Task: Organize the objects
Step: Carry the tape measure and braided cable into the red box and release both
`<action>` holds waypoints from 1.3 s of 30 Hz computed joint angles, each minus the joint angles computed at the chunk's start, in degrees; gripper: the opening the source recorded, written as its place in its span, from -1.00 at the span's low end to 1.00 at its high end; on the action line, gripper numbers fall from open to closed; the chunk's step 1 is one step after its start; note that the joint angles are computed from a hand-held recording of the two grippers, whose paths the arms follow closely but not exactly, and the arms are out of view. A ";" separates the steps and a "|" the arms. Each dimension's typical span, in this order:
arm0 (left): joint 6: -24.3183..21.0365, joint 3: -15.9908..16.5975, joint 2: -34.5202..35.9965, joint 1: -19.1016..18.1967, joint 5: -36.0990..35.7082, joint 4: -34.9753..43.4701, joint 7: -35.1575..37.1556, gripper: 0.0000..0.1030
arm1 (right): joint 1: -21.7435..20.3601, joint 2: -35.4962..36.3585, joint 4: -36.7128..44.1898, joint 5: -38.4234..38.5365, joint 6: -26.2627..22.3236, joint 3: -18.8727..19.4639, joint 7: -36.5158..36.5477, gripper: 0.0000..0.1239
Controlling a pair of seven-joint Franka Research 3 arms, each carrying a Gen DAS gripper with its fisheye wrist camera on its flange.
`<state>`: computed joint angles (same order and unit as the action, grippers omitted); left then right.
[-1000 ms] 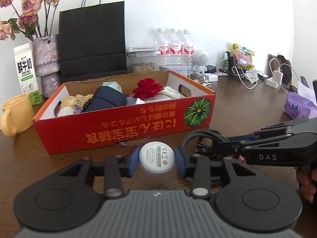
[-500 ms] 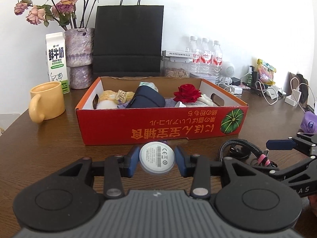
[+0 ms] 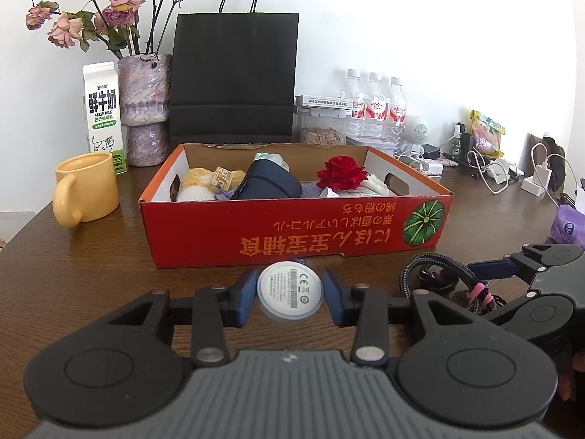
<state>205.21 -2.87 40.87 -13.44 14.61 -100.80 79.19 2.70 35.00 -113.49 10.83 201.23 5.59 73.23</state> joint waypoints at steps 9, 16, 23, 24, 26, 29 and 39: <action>0.00 0.02 0.04 -0.16 -0.30 -0.01 -0.03 -0.21 | -1.60 -0.64 -2.11 -2.28 3.60 1.73 2.05 0.46; 1.83 1.91 -0.17 -2.09 -3.54 -0.82 0.72 -0.21 | -2.49 -1.34 -4.22 -5.05 7.42 2.33 4.90 0.46; 3.68 1.60 -1.07 -2.08 -5.66 -1.18 1.38 -0.21 | -3.26 -2.48 -5.25 -8.88 11.39 2.52 8.91 0.46; 3.78 1.71 -1.16 -2.25 -5.91 -1.05 1.63 -0.21 | -3.19 -2.55 -5.02 -9.31 11.74 2.39 9.27 0.46; 3.93 1.92 -1.23 -2.58 -6.47 -0.61 2.17 -0.21 | -3.11 -2.55 -4.32 -10.18 12.39 2.18 9.90 0.46; 3.53 1.58 -0.96 -2.33 -6.56 0.93 2.35 -0.21 | -2.59 -2.09 -2.24 -10.76 12.66 1.64 10.20 0.46; 1.41 4.79 3.68 -5.44 -12.22 12.19 4.02 -0.21 | -1.58 2.39 9.36 -9.86 10.61 1.13 9.70 0.46</action>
